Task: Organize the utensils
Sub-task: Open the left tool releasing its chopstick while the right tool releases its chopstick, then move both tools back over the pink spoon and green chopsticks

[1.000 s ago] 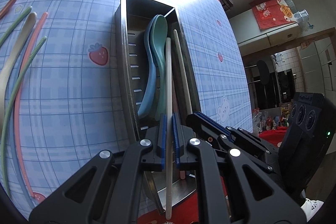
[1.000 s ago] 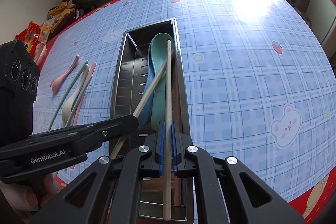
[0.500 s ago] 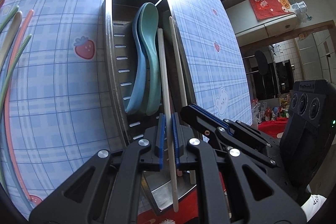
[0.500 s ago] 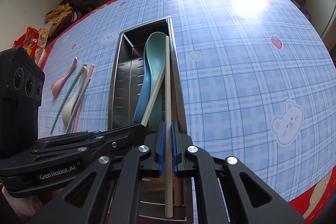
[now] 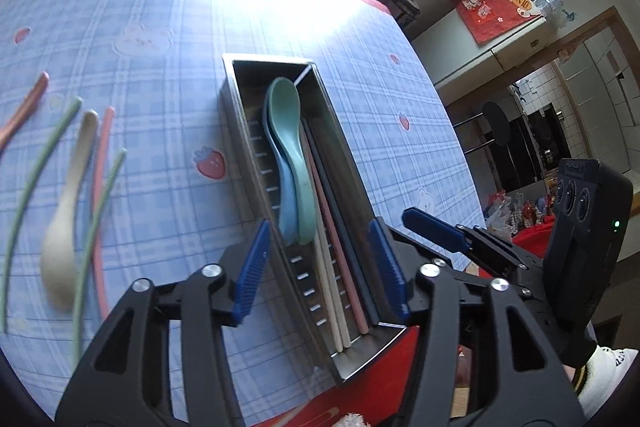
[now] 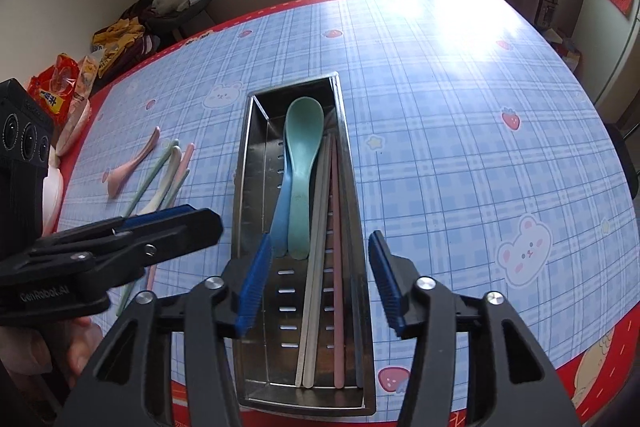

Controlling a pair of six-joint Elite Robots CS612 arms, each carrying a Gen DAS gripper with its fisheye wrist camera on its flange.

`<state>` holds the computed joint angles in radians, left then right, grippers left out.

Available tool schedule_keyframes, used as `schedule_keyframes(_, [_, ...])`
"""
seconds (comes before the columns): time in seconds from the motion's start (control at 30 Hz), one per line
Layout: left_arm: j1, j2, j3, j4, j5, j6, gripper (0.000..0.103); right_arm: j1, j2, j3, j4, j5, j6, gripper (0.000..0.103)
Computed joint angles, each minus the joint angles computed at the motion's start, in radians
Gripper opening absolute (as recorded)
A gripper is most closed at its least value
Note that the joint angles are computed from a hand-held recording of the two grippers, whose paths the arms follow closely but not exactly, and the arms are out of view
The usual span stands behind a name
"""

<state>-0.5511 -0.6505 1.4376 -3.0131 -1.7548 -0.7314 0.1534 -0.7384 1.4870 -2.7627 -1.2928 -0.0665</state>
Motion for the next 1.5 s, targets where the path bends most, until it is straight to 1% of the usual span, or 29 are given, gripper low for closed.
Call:
schedule_keyframes(0.03, [0.002,-0.018,0.022,-0.003,0.028,0.013,0.076,0.003,-0.003,0.001,-0.007,-0.003,-0.004,0.064])
schedule_keyframes(0.07, [0.004,-0.032,0.041,-0.008,0.05,0.027,0.08,0.006,-0.005,0.002,-0.016,-0.005,-0.007,0.073])
schedule_keyframes(0.1, [0.007,-0.049,0.062,-0.015,0.072,0.044,0.087,0.009,-0.006,0.004,-0.027,-0.005,-0.008,0.077])
schedule_keyframes(0.13, [0.011,-0.066,0.084,-0.016,0.094,0.061,0.093,0.013,-0.007,0.004,-0.033,-0.003,-0.013,0.085])
schedule_keyframes(0.17, [0.013,-0.081,0.103,-0.011,0.12,0.076,0.096,0.018,-0.008,0.001,-0.027,-0.008,-0.021,0.097])
schedule_keyframes(0.2, [0.019,-0.098,0.124,-0.007,0.14,0.09,0.097,0.024,-0.008,-0.002,-0.025,-0.011,-0.028,0.098])
schedule_keyframes(0.3, [0.031,-0.14,0.175,0.022,0.211,0.118,0.097,0.042,-0.004,-0.009,-0.039,-0.009,-0.035,0.098])
schedule_keyframes(0.43, [0.053,-0.182,0.249,0.008,0.283,0.142,0.097,0.07,0.007,-0.023,-0.047,-0.02,-0.035,0.098])
schedule_keyframes(0.53, [0.069,-0.205,0.285,0.027,0.34,0.189,0.097,0.093,0.015,-0.038,-0.038,-0.036,-0.039,0.098])
schedule_keyframes(0.6, [0.079,-0.211,0.298,0.045,0.366,0.235,0.097,0.107,0.023,-0.046,-0.036,-0.039,-0.035,0.098])
schedule_keyframes(0.7, [0.097,-0.213,0.318,0.034,0.379,0.318,0.097,0.129,0.034,-0.059,-0.029,-0.056,-0.033,0.098])
schedule_keyframes(0.83, [0.12,-0.207,0.33,0.029,0.366,0.417,0.097,0.152,0.052,-0.087,0.04,-0.039,-0.059,0.098])
schedule_keyframes(0.9, [0.134,-0.202,0.337,0.013,0.343,0.461,0.097,0.169,0.058,-0.094,0.06,-0.083,-0.069,0.098])
schedule_keyframes(0.93, [0.142,-0.199,0.336,0.012,0.326,0.476,0.097,0.174,0.062,-0.101,0.084,-0.086,-0.064,0.098])
schedule_keyframes(1.0, [0.158,-0.193,0.336,0.006,0.287,0.501,0.097,0.181,0.067,-0.106,0.104,-0.088,-0.039,0.095])
schedule_keyframes(1.03, [0.166,-0.191,0.335,0.001,0.268,0.513,0.097,0.184,0.069,-0.107,0.111,-0.09,-0.028,0.086])
schedule_keyframes(1.07, [0.174,-0.187,0.334,-0.001,0.251,0.524,0.097,0.186,0.072,-0.112,0.132,-0.082,-0.022,0.074])
schedule_keyframes(1.13, [0.189,-0.181,0.329,0.001,0.21,0.548,0.097,0.188,0.074,-0.116,0.163,-0.055,-0.006,0.062])
schedule_keyframes(1.2, [0.199,-0.177,0.325,0.003,0.197,0.57,0.097,0.194,0.074,-0.116,0.172,-0.034,0.004,0.054])
schedule_keyframes(1.27, [0.207,-0.176,0.322,0.008,0.188,0.58,0.097,0.201,0.072,-0.114,0.172,-0.023,0.005,0.042])
schedule_keyframes(1.33, [0.212,-0.176,0.321,0.01,0.182,0.587,0.097,0.205,0.073,-0.115,0.178,-0.014,0.013,0.04])
schedule_keyframes(1.43, [0.218,-0.175,0.322,0.012,0.171,0.595,0.097,0.208,0.076,-0.122,0.201,0.002,0.041,0.031])
schedule_keyframes(1.5, [0.219,-0.175,0.327,0.006,0.166,0.598,0.097,0.209,0.076,-0.123,0.218,0.012,0.06,0.029])
